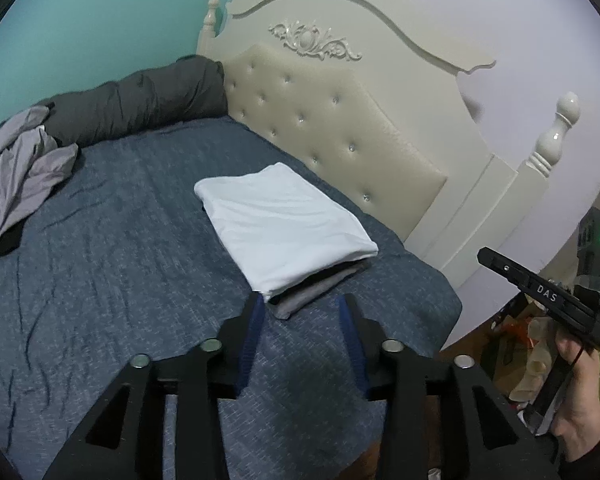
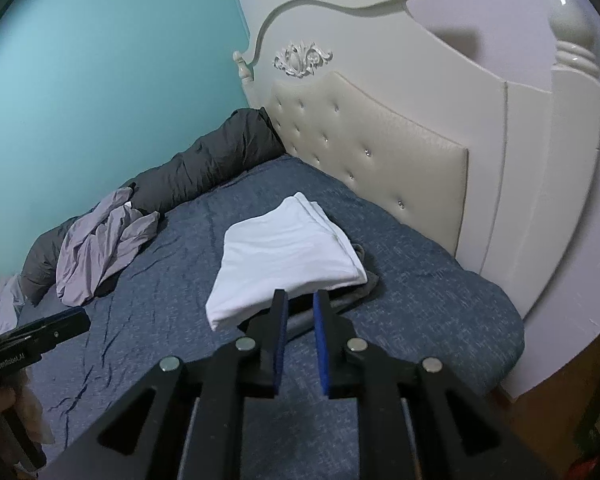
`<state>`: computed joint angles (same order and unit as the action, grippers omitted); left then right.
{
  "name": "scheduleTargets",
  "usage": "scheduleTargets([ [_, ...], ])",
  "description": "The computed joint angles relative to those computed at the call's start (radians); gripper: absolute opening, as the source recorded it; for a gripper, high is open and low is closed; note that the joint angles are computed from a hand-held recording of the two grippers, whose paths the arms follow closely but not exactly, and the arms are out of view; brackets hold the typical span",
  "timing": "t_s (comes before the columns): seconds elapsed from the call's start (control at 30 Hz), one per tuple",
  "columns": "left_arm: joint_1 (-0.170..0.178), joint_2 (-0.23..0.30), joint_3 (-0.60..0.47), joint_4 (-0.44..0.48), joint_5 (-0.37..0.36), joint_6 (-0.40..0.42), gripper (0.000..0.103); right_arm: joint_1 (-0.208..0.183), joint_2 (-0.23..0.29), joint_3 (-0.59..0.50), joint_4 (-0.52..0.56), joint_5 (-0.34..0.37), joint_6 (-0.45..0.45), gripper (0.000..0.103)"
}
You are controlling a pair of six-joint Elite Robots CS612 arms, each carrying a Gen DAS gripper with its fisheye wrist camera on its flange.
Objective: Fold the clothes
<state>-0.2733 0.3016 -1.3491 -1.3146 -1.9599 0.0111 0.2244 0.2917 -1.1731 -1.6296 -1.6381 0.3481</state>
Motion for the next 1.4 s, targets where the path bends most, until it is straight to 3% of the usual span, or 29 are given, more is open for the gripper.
scheduleTargets([
  [0.17,0.006,0.004,-0.037,0.016,-0.005,0.024,0.050,0.020,0.010,-0.047,0.028,-0.032,0.012,0.016],
  [0.23,0.009,0.005,-0.052,0.026,-0.013,0.032,0.054,0.029,0.012,-0.059,0.035,-0.046,0.013,0.027],
  [0.47,0.020,0.014,-0.102,0.054,-0.026,0.056,0.063,0.058,0.020,-0.104,0.066,-0.083,0.020,0.030],
  [0.73,0.039,0.026,-0.154,0.085,-0.042,0.076,0.073,0.086,0.043,-0.161,0.093,-0.113,0.051,0.049],
  [1.0,0.053,0.038,-0.193,0.120,-0.044,0.110,0.082,0.112,0.060,-0.195,0.113,-0.151,0.063,0.053],
  [1.1,0.057,0.042,-0.206,0.129,-0.045,0.117,0.085,0.120,0.064,-0.206,0.113,-0.171,0.072,0.065],
  [1.4,0.064,0.058,-0.241,0.144,-0.065,0.135,0.093,0.145,0.080,-0.231,0.103,-0.240,0.060,0.077],
])
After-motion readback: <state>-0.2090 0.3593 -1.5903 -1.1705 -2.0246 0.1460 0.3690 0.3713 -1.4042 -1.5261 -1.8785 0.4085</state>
